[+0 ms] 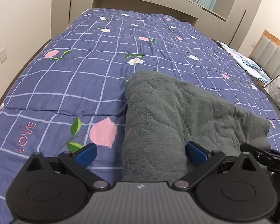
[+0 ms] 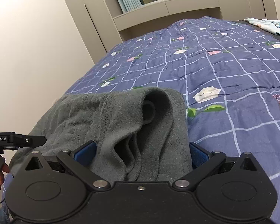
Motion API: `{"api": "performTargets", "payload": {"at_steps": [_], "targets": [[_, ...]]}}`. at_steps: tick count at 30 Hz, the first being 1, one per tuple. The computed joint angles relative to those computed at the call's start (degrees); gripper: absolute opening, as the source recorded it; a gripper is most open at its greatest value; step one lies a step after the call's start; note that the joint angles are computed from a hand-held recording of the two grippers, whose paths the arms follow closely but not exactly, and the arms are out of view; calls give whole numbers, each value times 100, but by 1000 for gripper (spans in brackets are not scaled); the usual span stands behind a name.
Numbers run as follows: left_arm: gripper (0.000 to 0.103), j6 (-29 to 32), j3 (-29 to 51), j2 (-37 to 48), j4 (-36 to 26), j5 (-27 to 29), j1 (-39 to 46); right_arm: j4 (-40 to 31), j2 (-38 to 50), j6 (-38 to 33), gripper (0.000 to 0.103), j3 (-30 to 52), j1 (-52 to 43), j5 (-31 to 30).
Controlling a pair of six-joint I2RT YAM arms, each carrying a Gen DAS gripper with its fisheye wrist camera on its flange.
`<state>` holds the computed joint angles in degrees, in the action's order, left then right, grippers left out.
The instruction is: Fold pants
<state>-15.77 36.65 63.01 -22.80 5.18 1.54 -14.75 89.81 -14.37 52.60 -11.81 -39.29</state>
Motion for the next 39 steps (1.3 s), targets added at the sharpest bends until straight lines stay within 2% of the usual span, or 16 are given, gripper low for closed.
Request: {"api": "performTargets", "payload": {"at_steps": [17, 26, 39], "targets": [[103, 30, 394, 743, -172, 968, 489, -351, 259, -20, 103, 367, 107, 69], [103, 178, 418, 974, -108, 1429, 699, -1116, 411, -9, 103, 943, 370, 591], [103, 271, 441, 1181, 41, 1721, 804, -1337, 464, -53, 103, 1115, 427, 708]]}}
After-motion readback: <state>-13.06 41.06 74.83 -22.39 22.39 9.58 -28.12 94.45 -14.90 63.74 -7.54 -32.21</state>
